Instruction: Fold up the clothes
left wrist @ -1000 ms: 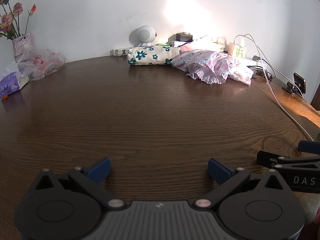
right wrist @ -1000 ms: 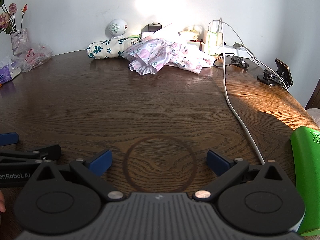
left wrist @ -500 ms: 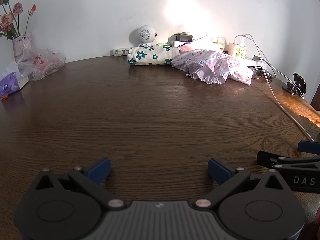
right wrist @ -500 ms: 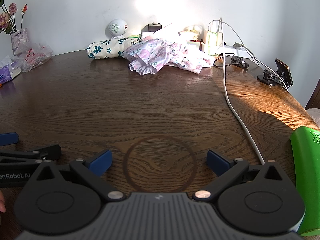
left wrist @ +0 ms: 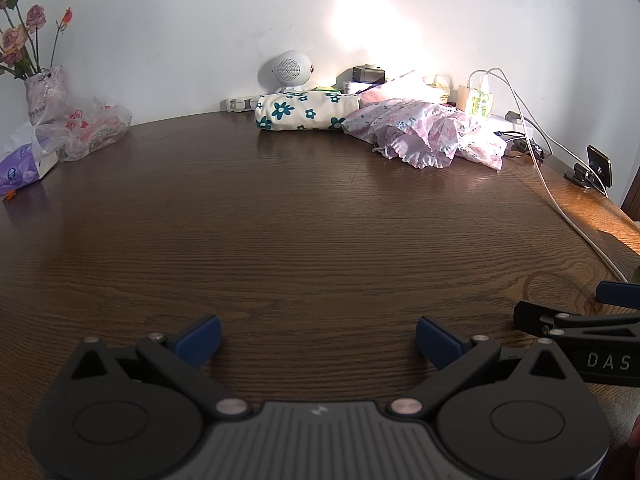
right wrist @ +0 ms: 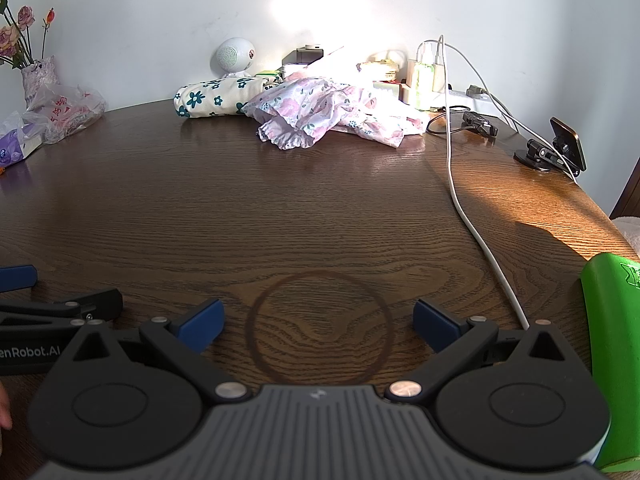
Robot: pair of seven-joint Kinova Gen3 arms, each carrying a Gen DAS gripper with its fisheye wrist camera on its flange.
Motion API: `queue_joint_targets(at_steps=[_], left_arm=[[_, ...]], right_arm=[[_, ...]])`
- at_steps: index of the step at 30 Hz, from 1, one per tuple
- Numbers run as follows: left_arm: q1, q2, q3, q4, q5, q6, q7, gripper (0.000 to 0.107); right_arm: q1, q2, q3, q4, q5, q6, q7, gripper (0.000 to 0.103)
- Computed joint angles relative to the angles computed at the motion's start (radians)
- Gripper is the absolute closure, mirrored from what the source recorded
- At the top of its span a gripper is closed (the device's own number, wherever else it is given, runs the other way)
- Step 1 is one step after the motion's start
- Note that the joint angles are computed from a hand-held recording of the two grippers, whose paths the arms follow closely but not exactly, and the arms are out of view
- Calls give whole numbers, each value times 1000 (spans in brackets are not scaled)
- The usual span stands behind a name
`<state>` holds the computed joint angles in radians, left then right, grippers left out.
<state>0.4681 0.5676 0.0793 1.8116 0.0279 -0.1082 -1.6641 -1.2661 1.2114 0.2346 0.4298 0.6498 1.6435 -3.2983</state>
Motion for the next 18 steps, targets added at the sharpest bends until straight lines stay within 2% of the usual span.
queue_joint_targets(at_steps=[7,11,14,16,18], left_arm=[[-12,2,13,-7,-6,8,-4,4],[-18,0,19,-29,-11,49,-6,4],[-118,3,131,-67,-29,102,-10,4],[-160,6,183,-79,-51,56,-25,4],[-187,23,220,-110,-88,11,-42,4]], right_arm=[[5,12,3,-26,-2,17,9,0],[8,-22,-5,26,-8,-18,-8,0],[-3,-38,9,48,15,-21,-27,0],[2,-36,19,21,35,5,1,0],[12,-58,29,41,52,-5,-8,0]])
